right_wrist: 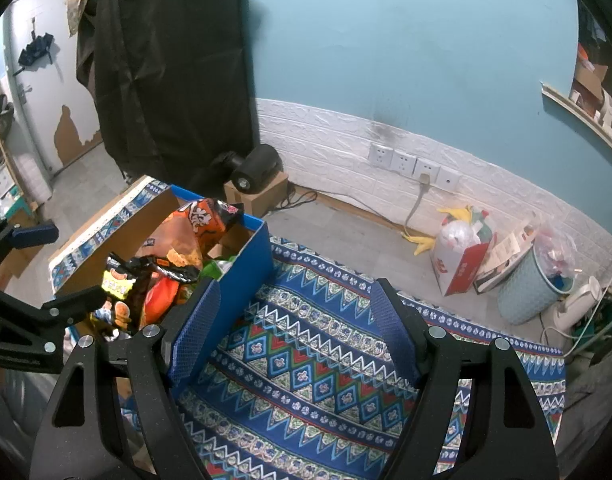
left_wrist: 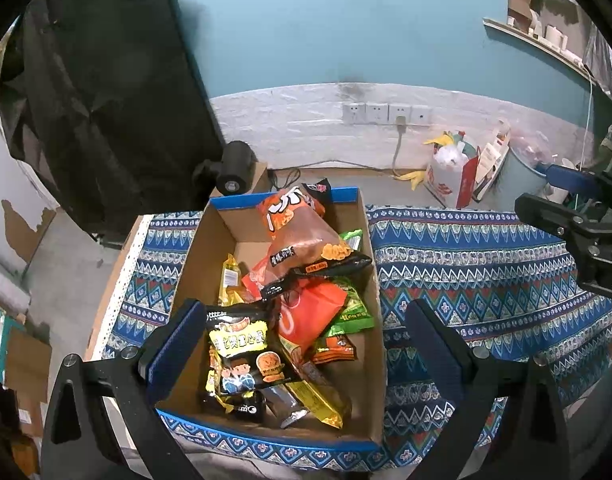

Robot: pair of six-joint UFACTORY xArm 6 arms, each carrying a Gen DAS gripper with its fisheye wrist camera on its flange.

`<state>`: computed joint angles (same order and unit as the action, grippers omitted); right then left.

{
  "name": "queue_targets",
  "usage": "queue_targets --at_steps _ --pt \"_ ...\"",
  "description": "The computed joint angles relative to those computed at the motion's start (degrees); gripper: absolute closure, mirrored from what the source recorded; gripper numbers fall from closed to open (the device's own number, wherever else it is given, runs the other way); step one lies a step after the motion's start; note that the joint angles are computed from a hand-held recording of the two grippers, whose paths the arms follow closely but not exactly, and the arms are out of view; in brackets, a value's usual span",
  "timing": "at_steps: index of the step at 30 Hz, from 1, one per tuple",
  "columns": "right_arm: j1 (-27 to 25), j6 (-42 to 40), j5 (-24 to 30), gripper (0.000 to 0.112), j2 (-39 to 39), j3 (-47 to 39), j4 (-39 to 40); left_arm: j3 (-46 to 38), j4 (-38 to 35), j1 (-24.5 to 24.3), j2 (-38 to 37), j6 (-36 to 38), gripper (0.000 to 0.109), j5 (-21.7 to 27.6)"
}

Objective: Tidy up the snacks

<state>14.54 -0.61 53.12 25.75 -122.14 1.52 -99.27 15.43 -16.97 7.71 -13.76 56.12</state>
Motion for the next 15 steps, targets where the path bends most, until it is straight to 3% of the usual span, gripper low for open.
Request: queue_targets --at_steps 15 --pt "0.06 0.04 0.12 0.036 -0.01 -0.04 -0.13 -0.03 0.66 -0.42 0.14 -0.45 0.008 0.51"
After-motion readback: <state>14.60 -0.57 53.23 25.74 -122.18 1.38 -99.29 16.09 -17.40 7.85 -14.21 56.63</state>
